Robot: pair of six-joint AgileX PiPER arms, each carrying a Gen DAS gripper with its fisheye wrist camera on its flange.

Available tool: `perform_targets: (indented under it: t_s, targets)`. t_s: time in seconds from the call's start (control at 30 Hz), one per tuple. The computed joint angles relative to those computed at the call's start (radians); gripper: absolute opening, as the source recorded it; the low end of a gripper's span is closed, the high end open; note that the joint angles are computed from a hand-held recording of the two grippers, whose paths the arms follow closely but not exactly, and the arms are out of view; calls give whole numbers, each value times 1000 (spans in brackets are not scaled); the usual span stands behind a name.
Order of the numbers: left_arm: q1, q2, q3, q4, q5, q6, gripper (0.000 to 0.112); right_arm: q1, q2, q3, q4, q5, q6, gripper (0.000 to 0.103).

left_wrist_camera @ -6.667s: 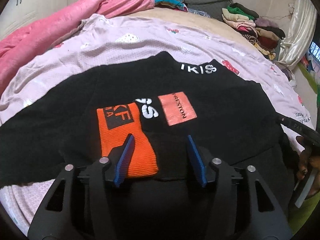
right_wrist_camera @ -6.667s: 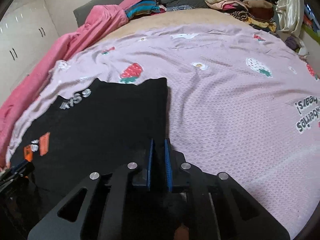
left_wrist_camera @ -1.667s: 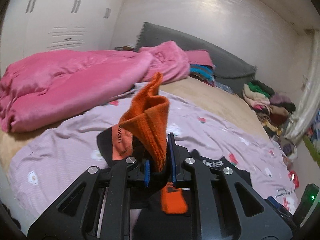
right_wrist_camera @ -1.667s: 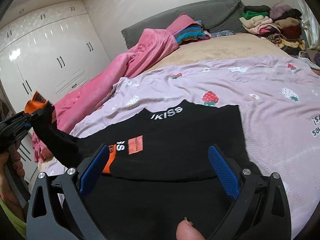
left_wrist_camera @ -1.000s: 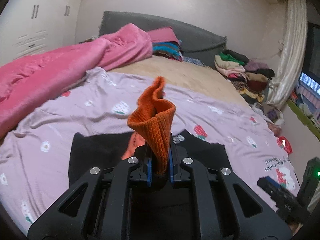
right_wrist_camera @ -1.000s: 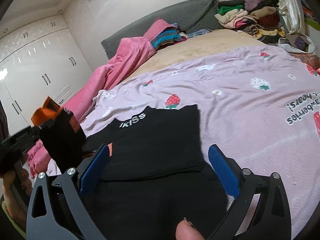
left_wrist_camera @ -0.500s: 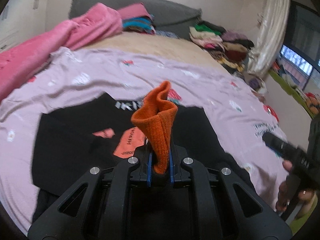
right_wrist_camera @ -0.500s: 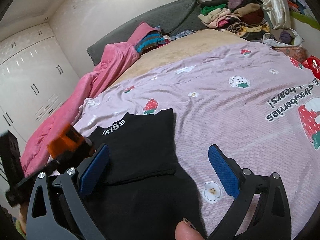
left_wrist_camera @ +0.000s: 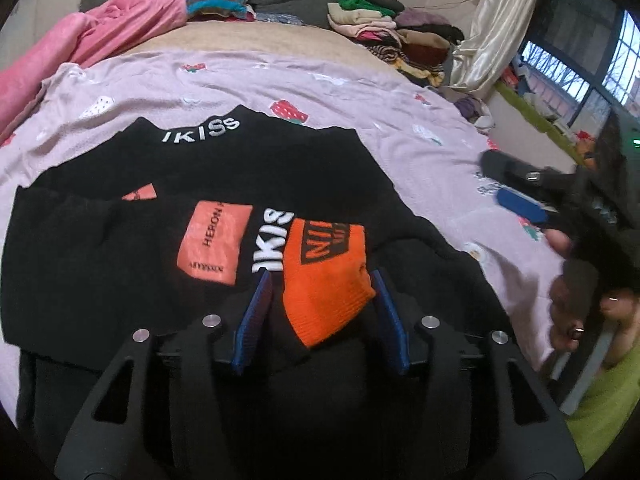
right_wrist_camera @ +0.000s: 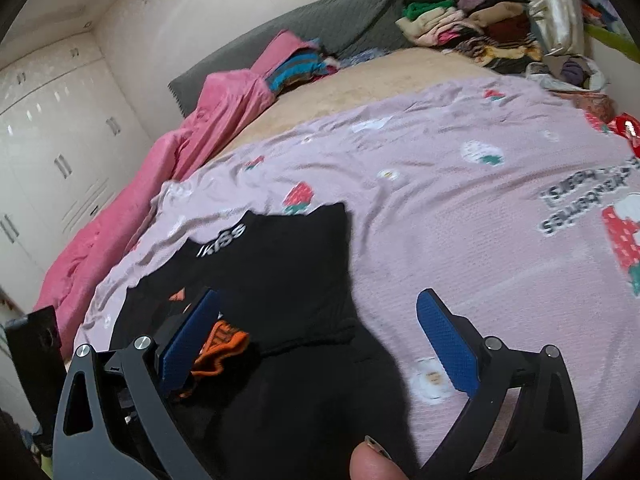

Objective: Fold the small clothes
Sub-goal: 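Carry the cuff across the shirt body with the left gripper toward the right gripper, then grasp the orange cuff with the right gripper while the left gripper releases it, then lower the cuff onto the shirt body with the right gripper and open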

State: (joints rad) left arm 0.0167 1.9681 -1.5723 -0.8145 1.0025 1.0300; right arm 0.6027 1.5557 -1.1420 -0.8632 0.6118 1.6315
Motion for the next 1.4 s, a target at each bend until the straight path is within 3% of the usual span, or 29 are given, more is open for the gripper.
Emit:
perform_targets:
  t_s: [0.03,0.07,0.1,0.33,0.43,0.53,0.63,0.67,0.87,1.17,1.4]
  targets:
    - [13,-2,3,-13,8,11,46,-4,21,-17,32,-23,-40,99]
    - [27,-5,5,-21,9,16,58,-2,46,-40,62,-31,-79,99]
    - [45,-10,6,-23,0,8,62,0,63,-57,82,-37,-109,99]
    - [150,-3,-80,1,-54,-87,66,29,267,-278,303,-37,-463,94]
    - [203,6,-108,-17,-66,-101,69,26,348,-365,382,-3,-577,80]
    - [250,22,-141,-24,-83,-127,69,28,398,-412,417,29,-627,55]
    - [284,39,-170,-35,-90,-156,69,28,391,-387,432,-22,-643,19]
    - [292,44,-177,-38,-90,-163,69,32,387,-384,425,-27,-642,15]
    - [335,101,-248,-19,-93,-261,69,79,355,-417,305,-21,-614,13]
    - [363,127,-265,-35,-120,-311,69,85,348,-637,244,72,-798,13]
    - [329,113,-235,-11,-150,-280,70,60,336,-604,145,93,-736,13]
